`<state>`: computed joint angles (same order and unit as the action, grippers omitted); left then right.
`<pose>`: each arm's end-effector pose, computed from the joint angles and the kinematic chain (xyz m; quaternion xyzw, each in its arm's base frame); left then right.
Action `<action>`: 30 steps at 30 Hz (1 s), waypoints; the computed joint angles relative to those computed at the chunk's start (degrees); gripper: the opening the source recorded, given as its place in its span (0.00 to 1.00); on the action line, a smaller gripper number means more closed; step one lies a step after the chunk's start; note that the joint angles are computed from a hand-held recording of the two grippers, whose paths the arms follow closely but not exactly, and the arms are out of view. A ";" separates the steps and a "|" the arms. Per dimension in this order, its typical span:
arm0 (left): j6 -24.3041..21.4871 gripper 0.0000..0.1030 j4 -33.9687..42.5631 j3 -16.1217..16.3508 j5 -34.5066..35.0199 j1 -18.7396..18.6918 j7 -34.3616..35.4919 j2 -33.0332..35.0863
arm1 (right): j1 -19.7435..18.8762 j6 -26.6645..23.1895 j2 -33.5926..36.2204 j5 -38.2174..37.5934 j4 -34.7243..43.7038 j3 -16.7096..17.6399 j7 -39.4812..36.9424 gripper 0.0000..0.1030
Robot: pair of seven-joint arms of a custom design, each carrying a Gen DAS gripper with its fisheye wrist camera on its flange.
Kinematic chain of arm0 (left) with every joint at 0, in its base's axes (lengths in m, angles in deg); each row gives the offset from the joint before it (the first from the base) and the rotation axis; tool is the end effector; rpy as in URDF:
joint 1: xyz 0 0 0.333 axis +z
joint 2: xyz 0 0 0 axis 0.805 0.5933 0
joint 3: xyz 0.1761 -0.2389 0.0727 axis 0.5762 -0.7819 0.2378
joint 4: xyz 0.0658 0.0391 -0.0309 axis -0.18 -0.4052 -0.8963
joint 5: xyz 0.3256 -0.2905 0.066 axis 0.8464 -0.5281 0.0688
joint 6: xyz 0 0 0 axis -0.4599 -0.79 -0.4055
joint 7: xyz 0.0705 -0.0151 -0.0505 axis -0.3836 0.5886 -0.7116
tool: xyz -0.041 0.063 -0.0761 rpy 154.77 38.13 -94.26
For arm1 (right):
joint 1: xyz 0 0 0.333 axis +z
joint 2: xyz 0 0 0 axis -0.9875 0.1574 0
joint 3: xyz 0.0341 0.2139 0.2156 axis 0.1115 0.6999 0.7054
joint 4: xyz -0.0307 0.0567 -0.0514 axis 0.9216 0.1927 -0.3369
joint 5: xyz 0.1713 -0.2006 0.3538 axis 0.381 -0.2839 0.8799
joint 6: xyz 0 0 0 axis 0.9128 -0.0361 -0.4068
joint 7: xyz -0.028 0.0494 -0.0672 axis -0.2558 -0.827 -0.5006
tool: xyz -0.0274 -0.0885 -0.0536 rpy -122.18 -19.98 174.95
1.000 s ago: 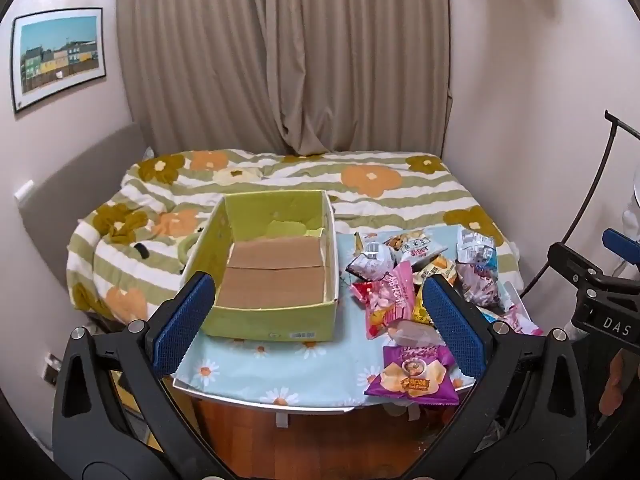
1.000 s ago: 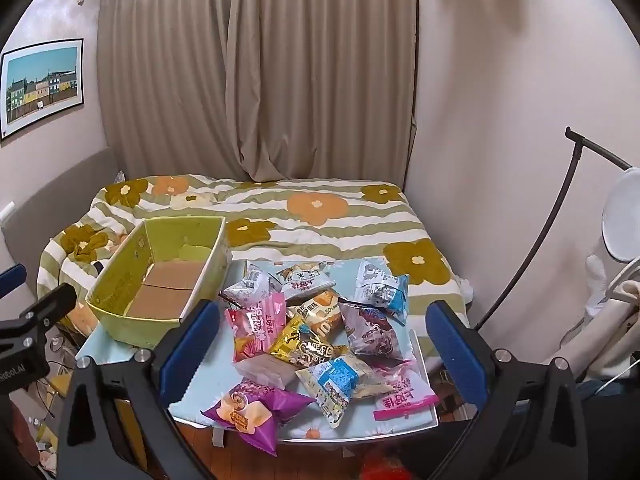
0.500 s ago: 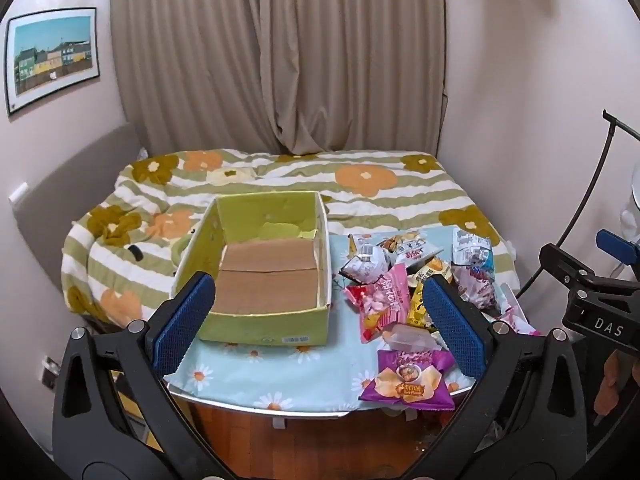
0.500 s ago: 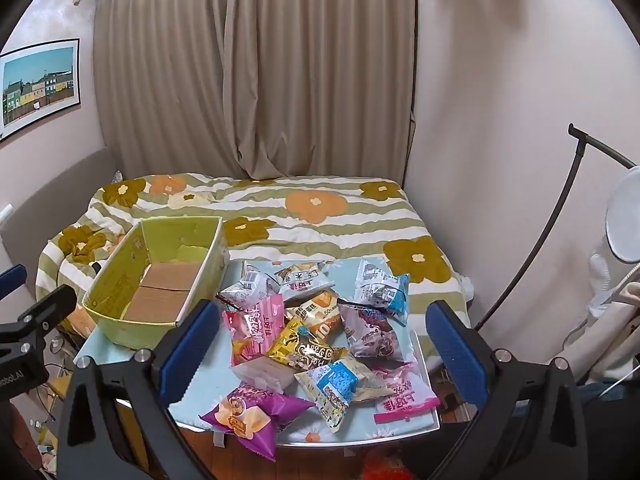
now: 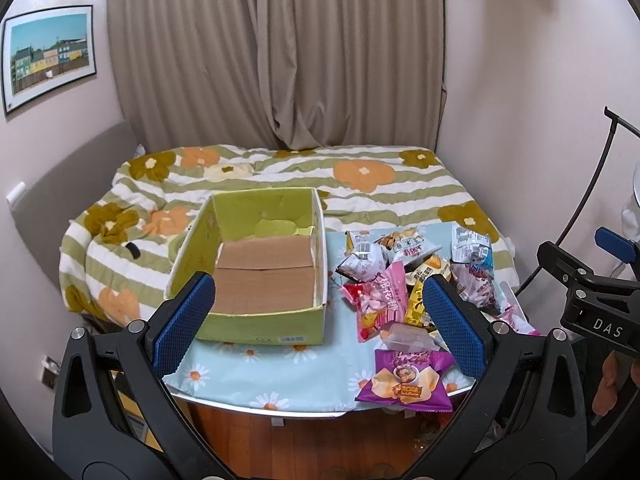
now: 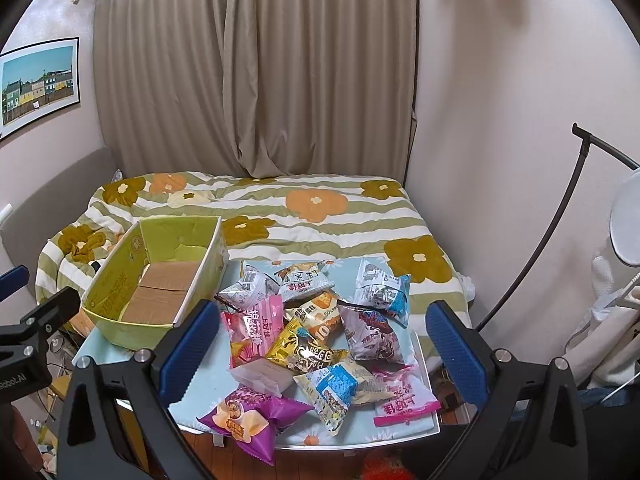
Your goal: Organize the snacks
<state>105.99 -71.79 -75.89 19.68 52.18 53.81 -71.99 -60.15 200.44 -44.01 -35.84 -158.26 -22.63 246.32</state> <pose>0.6761 -0.1047 0.6462 -0.4840 0.7414 -0.3790 0.2690 0.6014 0.2744 0.6296 -0.4863 0.7451 -0.3694 0.2682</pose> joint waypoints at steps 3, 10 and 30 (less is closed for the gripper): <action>0.23 1.00 -0.15 -0.04 0.03 -0.05 -0.17 -0.01 | 0.07 -0.17 -0.03 0.07 0.03 0.02 -0.08 1.00; -0.02 1.00 -0.05 -0.13 0.31 -0.15 -0.66 0.10 | 0.13 -0.28 0.12 0.25 0.29 -0.02 -0.21 1.00; 0.41 1.00 -1.20 -0.06 1.49 -0.68 -1.95 -0.46 | 0.28 1.05 0.97 -0.06 0.50 -0.45 -0.32 1.00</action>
<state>106.41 -73.00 -75.95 21.17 51.50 51.86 -72.44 -59.87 201.49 -43.03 -35.90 -157.76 -23.08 246.00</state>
